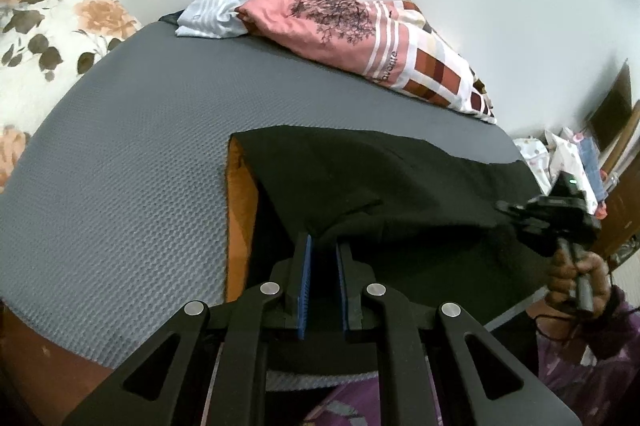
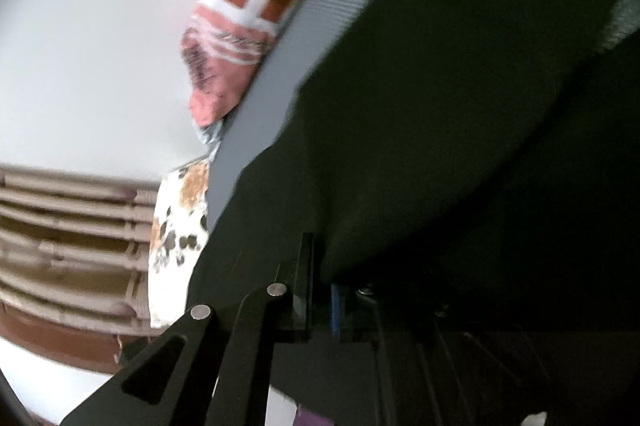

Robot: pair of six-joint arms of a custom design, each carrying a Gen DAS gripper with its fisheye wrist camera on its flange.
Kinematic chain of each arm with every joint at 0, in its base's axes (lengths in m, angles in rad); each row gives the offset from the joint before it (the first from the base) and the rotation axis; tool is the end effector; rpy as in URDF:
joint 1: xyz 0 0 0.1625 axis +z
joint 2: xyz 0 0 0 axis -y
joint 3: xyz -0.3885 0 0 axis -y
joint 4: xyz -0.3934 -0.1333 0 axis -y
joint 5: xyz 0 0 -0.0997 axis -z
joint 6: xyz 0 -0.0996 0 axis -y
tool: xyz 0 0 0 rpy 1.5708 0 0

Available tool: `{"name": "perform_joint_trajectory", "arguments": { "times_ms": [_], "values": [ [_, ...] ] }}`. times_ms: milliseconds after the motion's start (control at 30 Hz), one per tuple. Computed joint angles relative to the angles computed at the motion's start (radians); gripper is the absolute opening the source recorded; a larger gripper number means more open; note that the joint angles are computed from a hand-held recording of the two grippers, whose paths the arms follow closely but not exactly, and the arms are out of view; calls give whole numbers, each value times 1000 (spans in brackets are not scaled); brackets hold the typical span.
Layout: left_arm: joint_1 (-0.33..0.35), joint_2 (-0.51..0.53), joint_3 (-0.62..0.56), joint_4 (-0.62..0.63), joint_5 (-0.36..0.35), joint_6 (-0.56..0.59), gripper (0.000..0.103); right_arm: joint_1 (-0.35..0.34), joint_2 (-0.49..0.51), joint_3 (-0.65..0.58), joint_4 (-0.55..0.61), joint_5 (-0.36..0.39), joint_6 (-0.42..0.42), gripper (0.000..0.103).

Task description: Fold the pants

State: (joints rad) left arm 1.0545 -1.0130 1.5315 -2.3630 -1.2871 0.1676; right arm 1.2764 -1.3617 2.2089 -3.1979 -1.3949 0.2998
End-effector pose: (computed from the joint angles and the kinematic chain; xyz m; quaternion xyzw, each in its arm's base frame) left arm -0.1902 -0.6615 0.2320 0.3107 0.9304 -0.1573 0.1145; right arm 0.0047 -0.5040 0.2481 0.2378 0.8908 -0.3785 0.0823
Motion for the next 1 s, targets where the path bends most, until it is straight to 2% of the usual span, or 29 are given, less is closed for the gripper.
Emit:
{"name": "perform_joint_trajectory", "arguments": {
  "times_ms": [200,500,700,767,800,833,933,967,1000],
  "values": [
    [13,-26,22,34,40,-6,12,47,-66,93,45,-30,-23,6],
    [15,-36,71,35,113,21,13,12,-30,129,88,-40,-17,6],
    [12,-27,76,27,180,34,15,32,-15,114,102,-59,-39,6],
    [5,-29,93,15,238,41,20,19,-3,114,84,-38,-43,5],
    [8,-29,91,25,242,31,20,18,-1,113,83,-34,-41,5],
    [12,-32,90,27,238,24,25,23,0,111,83,-41,-46,5],
    [10,-43,96,1,295,6,56,35,2,111,83,-55,-53,6],
    [10,-48,96,-3,310,-2,60,35,1,112,85,-54,-56,6],
    [10,-58,98,-8,317,-12,60,37,1,110,87,-54,-56,6]
  ]
}}
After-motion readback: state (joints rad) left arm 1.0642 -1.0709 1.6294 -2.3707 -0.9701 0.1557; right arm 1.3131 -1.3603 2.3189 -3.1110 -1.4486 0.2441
